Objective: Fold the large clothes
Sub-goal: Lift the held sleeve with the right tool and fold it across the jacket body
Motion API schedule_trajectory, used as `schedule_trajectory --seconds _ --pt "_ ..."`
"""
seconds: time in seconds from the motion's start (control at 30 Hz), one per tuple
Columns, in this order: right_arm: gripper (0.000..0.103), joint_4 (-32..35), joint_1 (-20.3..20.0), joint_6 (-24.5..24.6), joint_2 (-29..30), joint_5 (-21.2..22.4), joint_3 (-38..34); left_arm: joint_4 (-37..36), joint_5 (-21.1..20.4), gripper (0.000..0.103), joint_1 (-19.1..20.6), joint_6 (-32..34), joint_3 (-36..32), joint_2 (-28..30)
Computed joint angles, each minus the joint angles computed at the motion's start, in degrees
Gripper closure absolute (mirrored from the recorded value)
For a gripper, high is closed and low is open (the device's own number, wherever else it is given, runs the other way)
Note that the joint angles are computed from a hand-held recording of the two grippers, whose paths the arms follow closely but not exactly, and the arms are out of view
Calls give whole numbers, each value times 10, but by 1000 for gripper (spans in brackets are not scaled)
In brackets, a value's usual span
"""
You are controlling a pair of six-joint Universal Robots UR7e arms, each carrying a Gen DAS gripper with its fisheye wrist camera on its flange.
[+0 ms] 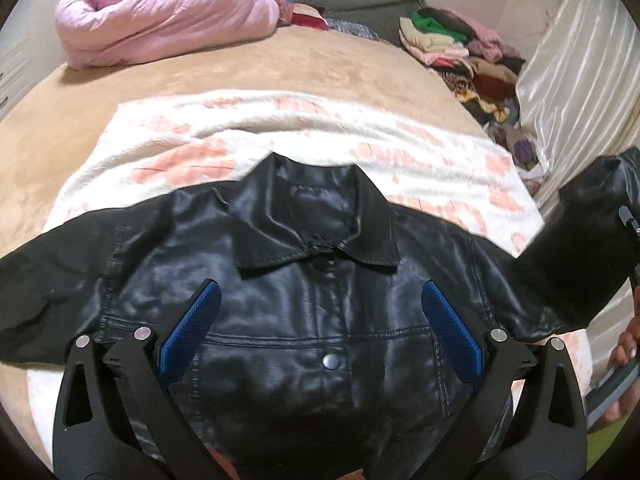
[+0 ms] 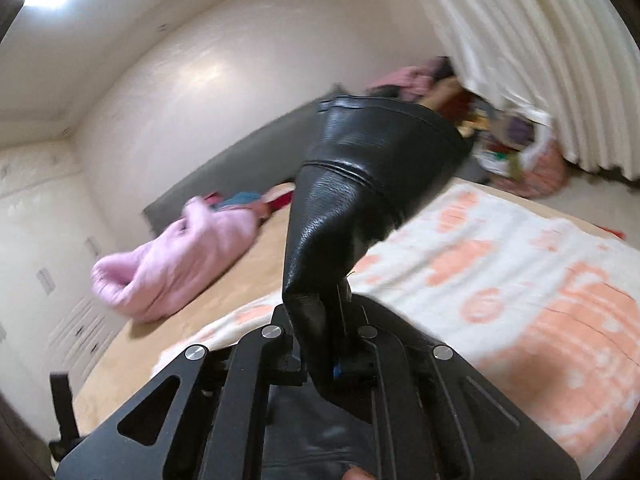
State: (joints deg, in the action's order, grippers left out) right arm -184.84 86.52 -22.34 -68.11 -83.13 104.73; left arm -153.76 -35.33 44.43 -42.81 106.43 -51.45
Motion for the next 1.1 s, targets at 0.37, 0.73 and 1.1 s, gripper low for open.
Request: schedule_trajectory --seconds 0.37,0.73,1.1 --pt "97 -1 95 -94 55 2 28 -198 -116 9 26 24 112 -104" --pt "97 -22 139 -147 130 -64 73 -324 -162 9 37 54 179 -148" --pt "88 -36 147 -188 180 -130 109 -363 -203 9 61 58 210 -154"
